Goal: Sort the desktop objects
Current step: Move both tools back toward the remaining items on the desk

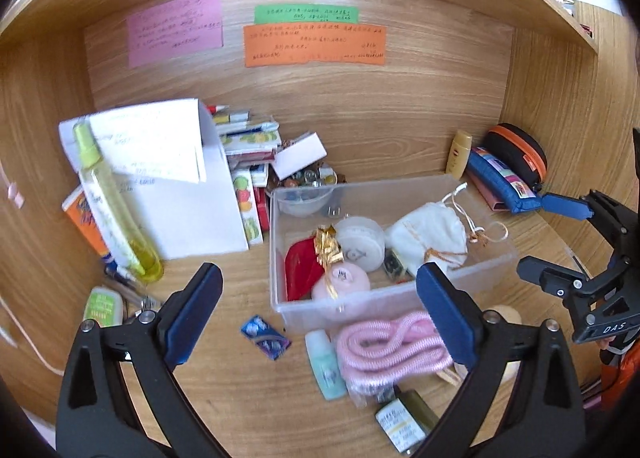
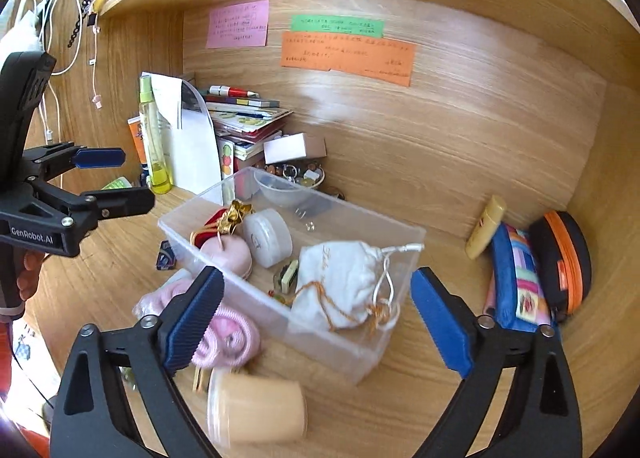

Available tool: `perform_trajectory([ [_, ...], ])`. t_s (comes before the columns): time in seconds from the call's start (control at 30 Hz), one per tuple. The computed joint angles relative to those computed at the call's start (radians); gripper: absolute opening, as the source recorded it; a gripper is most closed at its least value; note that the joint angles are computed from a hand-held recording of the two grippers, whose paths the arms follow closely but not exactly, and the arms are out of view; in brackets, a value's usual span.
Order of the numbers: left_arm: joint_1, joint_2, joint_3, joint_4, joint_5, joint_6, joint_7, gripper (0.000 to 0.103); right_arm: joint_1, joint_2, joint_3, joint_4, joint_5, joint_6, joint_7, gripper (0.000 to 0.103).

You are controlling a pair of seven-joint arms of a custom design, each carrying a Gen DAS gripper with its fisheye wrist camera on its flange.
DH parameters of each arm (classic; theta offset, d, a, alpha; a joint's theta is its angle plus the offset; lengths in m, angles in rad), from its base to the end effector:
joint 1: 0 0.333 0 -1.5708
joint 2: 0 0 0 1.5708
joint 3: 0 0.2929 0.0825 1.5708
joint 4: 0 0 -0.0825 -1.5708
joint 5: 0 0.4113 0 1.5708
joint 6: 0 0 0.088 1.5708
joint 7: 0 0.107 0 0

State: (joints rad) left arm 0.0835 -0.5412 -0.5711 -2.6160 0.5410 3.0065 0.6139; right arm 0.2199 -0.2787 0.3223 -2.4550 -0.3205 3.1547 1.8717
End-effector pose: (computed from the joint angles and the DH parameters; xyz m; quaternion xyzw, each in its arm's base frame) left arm 0.3941 -0.2554 0.4487 -0.5983 0.6621 -0.3380 0.2989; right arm 0.4291 0.2985 0.4704 -0.7828 0.4140 -0.2658 0.3810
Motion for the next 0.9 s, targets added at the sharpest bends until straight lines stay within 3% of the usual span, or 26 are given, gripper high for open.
perform_trajectory([
  [0.13,-0.041,-0.017,0.019,-0.037,-0.034,-0.017,-0.015,0.099,0.048,-0.034,-0.040,-0.057,0.036,-0.001,-0.017,0.095],
  [0.27,-0.084,-0.007,0.036,-0.054,-0.062,-0.043,-0.024,0.099,0.049,-0.057,-0.029,-0.105,0.053,-0.003,-0.008,0.095],
  [0.4,-0.130,0.002,0.052,-0.080,-0.082,-0.034,-0.032,0.099,0.163,-0.054,-0.120,-0.143,0.128,-0.007,-0.064,0.095],
  [0.47,-0.152,0.013,0.061,-0.089,-0.098,-0.027,-0.031,0.099,0.159,-0.054,-0.108,-0.155,0.142,-0.009,-0.063,0.095],
  [0.57,-0.177,0.031,0.064,-0.097,-0.117,-0.024,-0.031,0.099,0.253,-0.038,-0.186,-0.165,0.203,-0.022,-0.128,0.095],
  [0.67,-0.199,0.051,0.065,-0.102,-0.132,-0.020,-0.033,0.099,0.245,-0.021,-0.171,-0.166,0.225,-0.028,-0.142,0.095],
  [0.87,-0.225,0.104,0.066,-0.106,-0.165,0.009,-0.065,0.099,0.289,0.026,-0.214,-0.148,0.302,-0.042,-0.198,0.094],
  [0.9,-0.229,0.115,0.068,-0.103,-0.170,0.009,-0.066,0.099,0.323,0.034,-0.245,-0.145,0.335,-0.042,-0.226,0.093],
])
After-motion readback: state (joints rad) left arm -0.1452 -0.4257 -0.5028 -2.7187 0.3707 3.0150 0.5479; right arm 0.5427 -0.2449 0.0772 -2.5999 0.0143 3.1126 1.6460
